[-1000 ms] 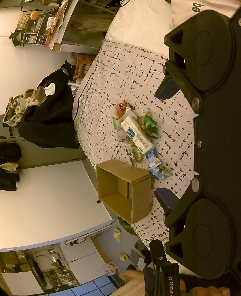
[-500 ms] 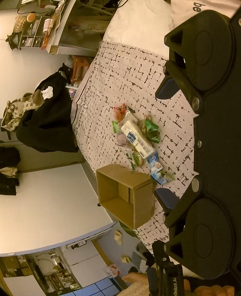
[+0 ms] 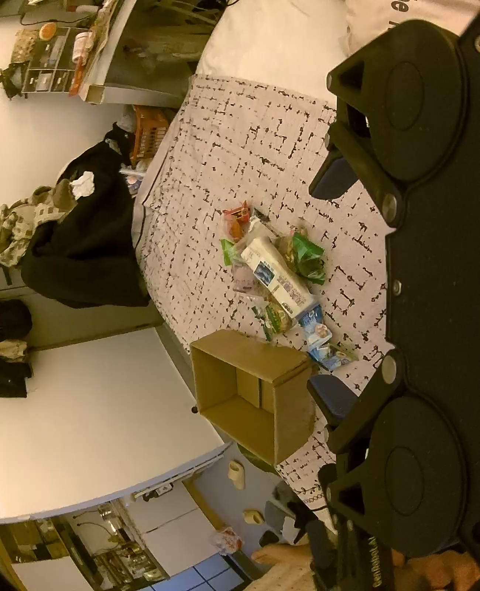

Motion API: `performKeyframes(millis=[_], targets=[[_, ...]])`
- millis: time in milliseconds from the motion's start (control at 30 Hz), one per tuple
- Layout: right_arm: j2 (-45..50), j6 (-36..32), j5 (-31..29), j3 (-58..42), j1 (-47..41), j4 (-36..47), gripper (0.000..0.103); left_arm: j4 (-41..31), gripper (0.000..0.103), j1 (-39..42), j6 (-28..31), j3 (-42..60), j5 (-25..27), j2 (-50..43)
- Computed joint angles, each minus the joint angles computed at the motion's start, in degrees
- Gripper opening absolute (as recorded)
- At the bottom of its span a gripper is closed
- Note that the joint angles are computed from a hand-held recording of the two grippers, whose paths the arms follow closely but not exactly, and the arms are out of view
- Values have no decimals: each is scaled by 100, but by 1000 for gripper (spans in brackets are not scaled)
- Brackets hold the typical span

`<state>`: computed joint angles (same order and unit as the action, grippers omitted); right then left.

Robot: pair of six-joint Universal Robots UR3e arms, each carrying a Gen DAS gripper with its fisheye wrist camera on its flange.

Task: Organize snacks
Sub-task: 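Reach the right gripper down and grasp the green snack packet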

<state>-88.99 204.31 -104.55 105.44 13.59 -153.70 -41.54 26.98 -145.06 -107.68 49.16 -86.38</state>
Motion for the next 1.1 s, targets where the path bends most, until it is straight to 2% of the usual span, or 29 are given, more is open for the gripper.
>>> performKeyframes(millis=[167, 367, 600, 867, 1100], targets=[[266, 80, 201, -302, -177, 275, 92, -60, 98, -368, -411, 342, 435, -403], [510, 142, 397, -491, -374, 432, 86, 253, 97, -705, -684, 539, 717, -822], [849, 202, 713, -692, -645, 426, 85, 315, 93, -1045, -936, 888, 1068, -1353], [1280, 327, 1197, -776, -1015, 347, 69, 397, 83, -1446, -1158, 1294, 1424, -1980], [1667, 410, 1526, -814, -1279, 135, 59, 461, 75, -1763, -1360, 1660, 1714, -2555]])
